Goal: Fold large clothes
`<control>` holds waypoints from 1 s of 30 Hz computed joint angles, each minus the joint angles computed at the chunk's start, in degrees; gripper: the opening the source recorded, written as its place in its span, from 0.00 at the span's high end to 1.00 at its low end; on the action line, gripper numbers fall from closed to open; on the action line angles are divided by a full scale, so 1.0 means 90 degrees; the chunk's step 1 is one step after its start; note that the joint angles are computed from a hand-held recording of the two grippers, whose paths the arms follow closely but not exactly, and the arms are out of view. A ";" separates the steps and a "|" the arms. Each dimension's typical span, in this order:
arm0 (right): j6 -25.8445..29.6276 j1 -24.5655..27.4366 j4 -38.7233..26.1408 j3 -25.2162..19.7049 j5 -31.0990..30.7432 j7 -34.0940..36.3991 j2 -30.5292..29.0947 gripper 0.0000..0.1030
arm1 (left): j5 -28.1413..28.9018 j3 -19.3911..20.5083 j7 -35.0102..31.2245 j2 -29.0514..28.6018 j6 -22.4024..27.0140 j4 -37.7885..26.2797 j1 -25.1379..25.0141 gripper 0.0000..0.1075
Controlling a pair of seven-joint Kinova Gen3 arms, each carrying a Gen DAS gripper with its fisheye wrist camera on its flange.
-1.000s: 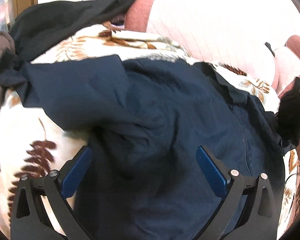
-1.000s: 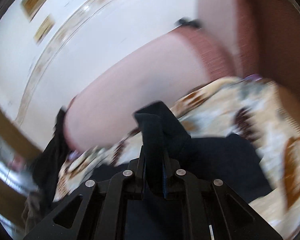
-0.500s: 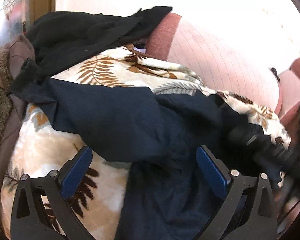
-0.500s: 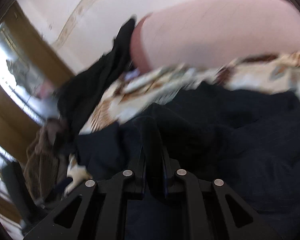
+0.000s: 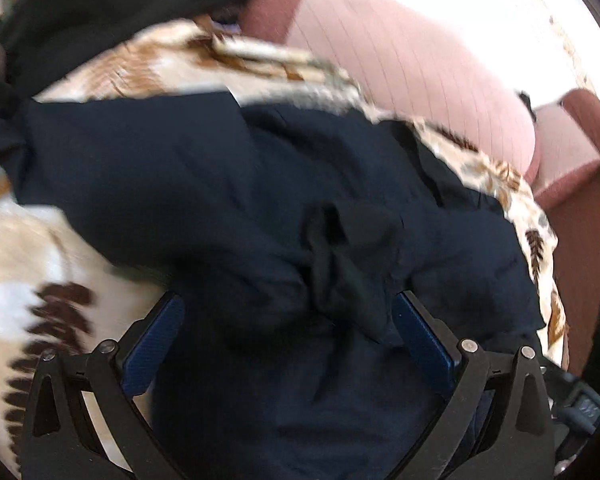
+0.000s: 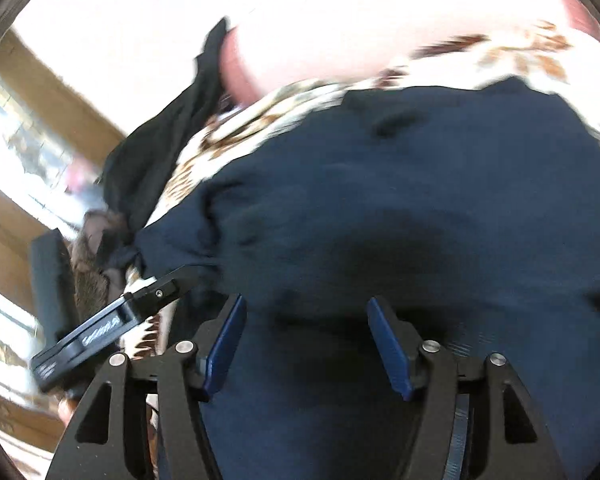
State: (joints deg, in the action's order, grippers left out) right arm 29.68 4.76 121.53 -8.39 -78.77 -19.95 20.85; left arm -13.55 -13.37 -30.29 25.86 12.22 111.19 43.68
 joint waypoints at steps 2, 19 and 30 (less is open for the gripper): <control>0.0278 0.0416 0.0158 0.0262 0.0101 -0.0070 -0.0101 0.36 | 0.0300 0.0477 -0.0231 0.0241 0.0291 -0.0334 -0.0360 0.04; 0.0433 0.1425 -0.0007 0.1477 -0.1430 0.0500 0.0209 0.33 | -0.1607 -0.0610 0.2557 -0.0421 0.0957 0.0117 0.0775 0.98; 0.0951 0.1781 -0.0066 0.1206 -0.1562 0.0499 0.0738 0.33 | -0.0386 0.1765 0.1112 -0.0943 -0.0297 0.0722 -0.1211 0.71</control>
State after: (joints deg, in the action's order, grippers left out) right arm 38.25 20.79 120.94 2.46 -92.83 -15.46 27.49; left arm -17.02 2.51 -20.29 17.37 9.55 117.69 32.78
